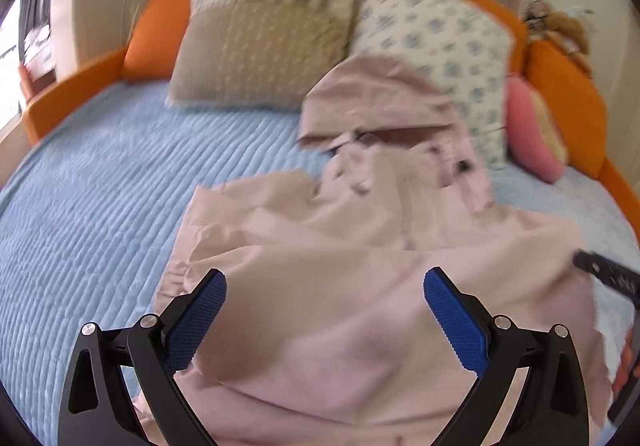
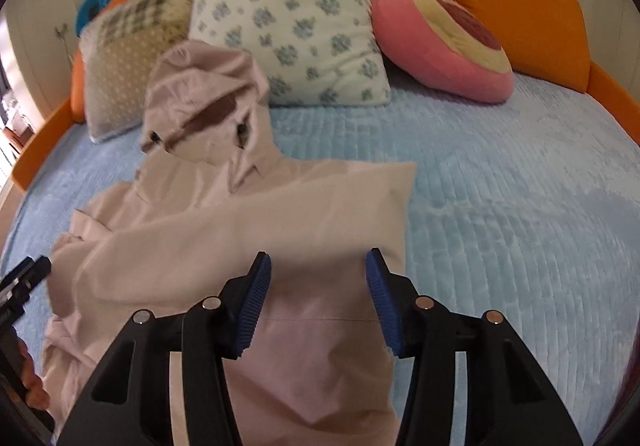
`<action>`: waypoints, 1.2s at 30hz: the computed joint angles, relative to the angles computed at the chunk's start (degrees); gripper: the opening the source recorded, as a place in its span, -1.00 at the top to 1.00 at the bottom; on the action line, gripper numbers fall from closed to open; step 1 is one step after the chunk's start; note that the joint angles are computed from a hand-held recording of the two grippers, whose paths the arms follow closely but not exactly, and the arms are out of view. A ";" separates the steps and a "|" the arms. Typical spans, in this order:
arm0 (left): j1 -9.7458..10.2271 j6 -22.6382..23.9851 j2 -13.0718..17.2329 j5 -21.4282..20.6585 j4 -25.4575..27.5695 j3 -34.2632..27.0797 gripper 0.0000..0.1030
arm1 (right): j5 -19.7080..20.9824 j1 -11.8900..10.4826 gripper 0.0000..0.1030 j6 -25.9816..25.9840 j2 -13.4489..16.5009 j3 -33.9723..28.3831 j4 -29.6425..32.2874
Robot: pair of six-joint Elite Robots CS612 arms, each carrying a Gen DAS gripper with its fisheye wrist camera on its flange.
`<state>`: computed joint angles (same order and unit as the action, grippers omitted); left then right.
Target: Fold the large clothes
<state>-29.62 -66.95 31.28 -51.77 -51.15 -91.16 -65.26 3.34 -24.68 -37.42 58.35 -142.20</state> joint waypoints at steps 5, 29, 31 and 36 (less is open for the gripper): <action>2.92 -6.16 1.90 -6.18 6.47 -0.53 -0.95 | -6.50 0.71 0.05 -2.41 2.20 -1.39 0.91; 2.33 2.10 1.66 -1.53 -2.68 -3.84 -0.96 | 5.16 0.06 -0.69 -3.54 -0.97 2.33 -9.62; 3.90 4.99 0.79 -3.95 -8.86 -2.30 -0.96 | 5.94 1.43 -0.74 -4.77 0.35 -0.66 -11.98; 11.03 2.06 -0.58 -15.54 -21.11 5.74 -0.96 | 2.14 6.12 -0.71 -8.79 9.61 -17.15 -8.49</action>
